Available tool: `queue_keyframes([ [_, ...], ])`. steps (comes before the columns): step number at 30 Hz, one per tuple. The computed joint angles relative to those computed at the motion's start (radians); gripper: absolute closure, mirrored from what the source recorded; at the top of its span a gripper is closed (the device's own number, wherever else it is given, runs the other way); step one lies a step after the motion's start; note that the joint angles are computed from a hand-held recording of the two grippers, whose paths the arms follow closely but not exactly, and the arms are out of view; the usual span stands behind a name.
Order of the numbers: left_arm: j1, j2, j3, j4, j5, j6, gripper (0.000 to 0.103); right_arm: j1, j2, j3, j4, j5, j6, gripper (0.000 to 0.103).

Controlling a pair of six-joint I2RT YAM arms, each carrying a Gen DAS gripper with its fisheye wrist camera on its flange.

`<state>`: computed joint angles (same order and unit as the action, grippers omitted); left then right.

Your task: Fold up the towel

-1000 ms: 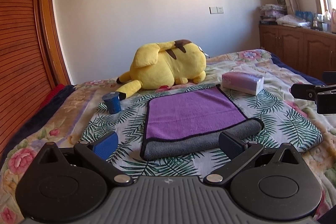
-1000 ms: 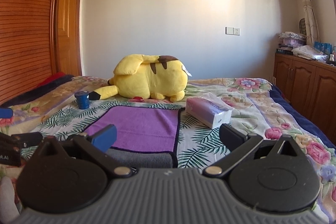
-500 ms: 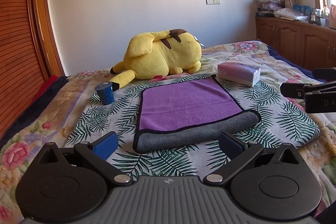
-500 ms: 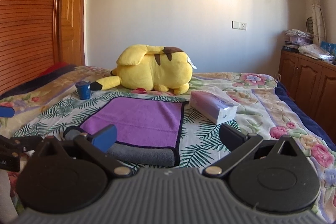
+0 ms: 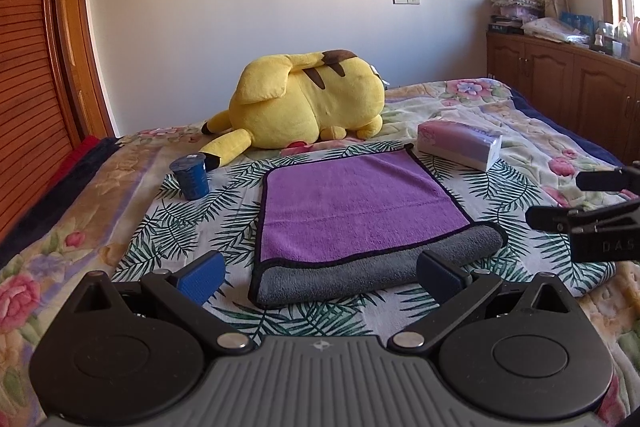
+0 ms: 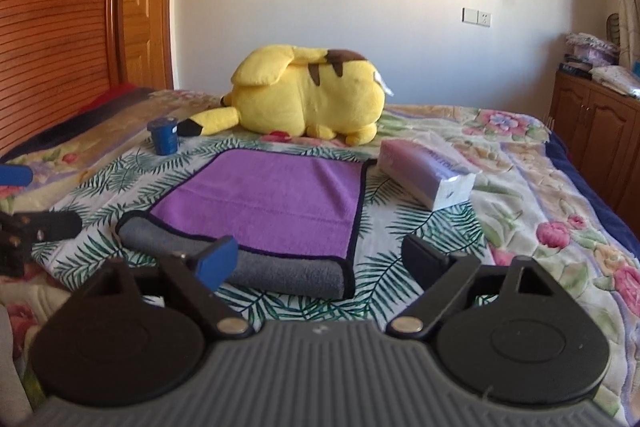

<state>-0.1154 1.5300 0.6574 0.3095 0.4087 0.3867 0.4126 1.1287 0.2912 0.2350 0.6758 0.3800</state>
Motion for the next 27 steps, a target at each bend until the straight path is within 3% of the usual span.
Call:
queue_keyframes([
  [13, -0.018, 0.154, 0.161, -0.058, -0.006, 0.009, 0.018, -0.120, 0.130, 0.051, 0.060, -0.175, -0.051, 0.019],
  [27, -0.019, 0.323, 0.315, -0.058, -0.026, 0.020, 0.028, -0.232, 0.257, 0.093, 0.154, -0.277, -0.094, 0.020],
])
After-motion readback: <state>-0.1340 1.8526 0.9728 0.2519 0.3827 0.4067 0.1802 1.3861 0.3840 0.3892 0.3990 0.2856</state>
